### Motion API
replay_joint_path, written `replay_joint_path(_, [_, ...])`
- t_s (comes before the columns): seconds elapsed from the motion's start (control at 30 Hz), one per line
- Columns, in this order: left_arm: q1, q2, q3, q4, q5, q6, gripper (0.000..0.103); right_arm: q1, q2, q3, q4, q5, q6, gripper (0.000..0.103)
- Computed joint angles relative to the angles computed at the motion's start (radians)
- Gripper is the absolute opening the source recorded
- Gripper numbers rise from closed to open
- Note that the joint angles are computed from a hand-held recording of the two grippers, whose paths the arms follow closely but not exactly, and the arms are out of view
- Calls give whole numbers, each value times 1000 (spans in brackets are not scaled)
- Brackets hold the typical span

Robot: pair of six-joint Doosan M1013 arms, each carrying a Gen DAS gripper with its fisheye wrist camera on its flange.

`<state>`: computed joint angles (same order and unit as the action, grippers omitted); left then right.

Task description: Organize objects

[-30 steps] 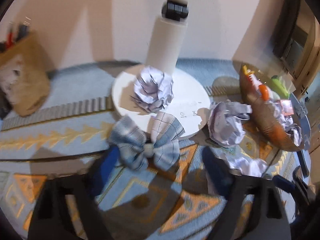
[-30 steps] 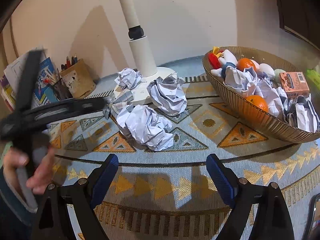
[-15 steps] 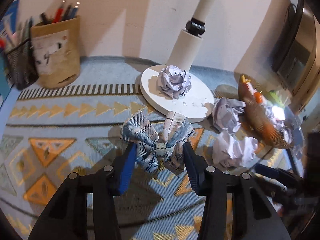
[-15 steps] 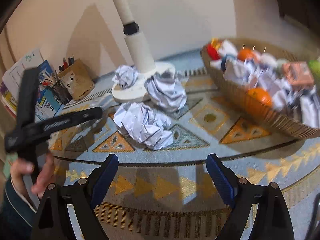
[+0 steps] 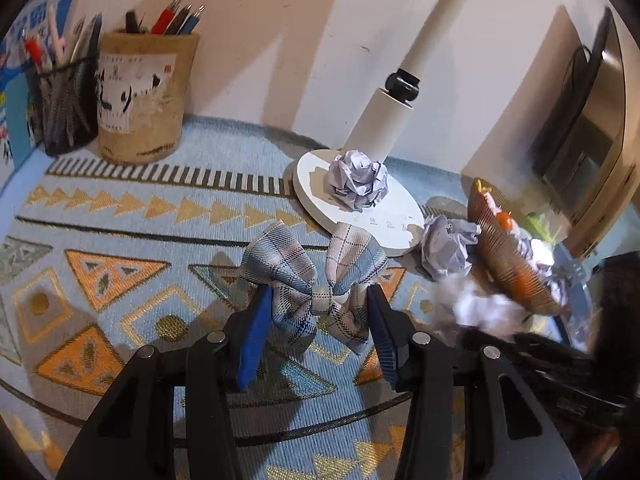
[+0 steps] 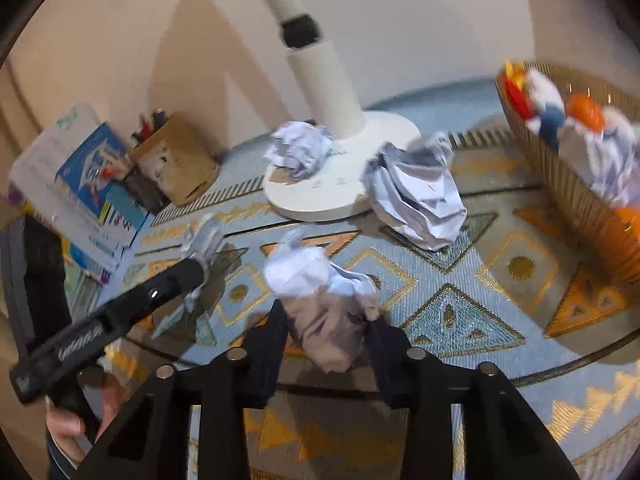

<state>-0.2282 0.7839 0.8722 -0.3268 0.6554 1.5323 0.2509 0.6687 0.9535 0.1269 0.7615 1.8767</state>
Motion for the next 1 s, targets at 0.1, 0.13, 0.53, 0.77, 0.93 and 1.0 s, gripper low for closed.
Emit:
replay_joint_path(0.1, [-8,0,-3,42,-1,-2,45,21,-44,56,-140,-36,41,37])
replay_joint_path(0.13, [-10,-1,-3,51,-1,-3,45,34,-56,70,-247,-34,88,38])
replay_joint_path(0.53, [-3,6,-15,29,21,-6,45,31,-132,193,-209,-19,-68,79])
replay_joint_path(0.77, [-3,4,-12,17,21,5,45,-25,-89,128,-10,31,22,86])
replay_joint_path(0.93, [-2,8,-20,9,30,21,45,-37,-50,74,60,29,61,89])
replay_joint_path(1.0, [0,10,-24,3,36,21,45,-38,-43,65,55,14,103,89])
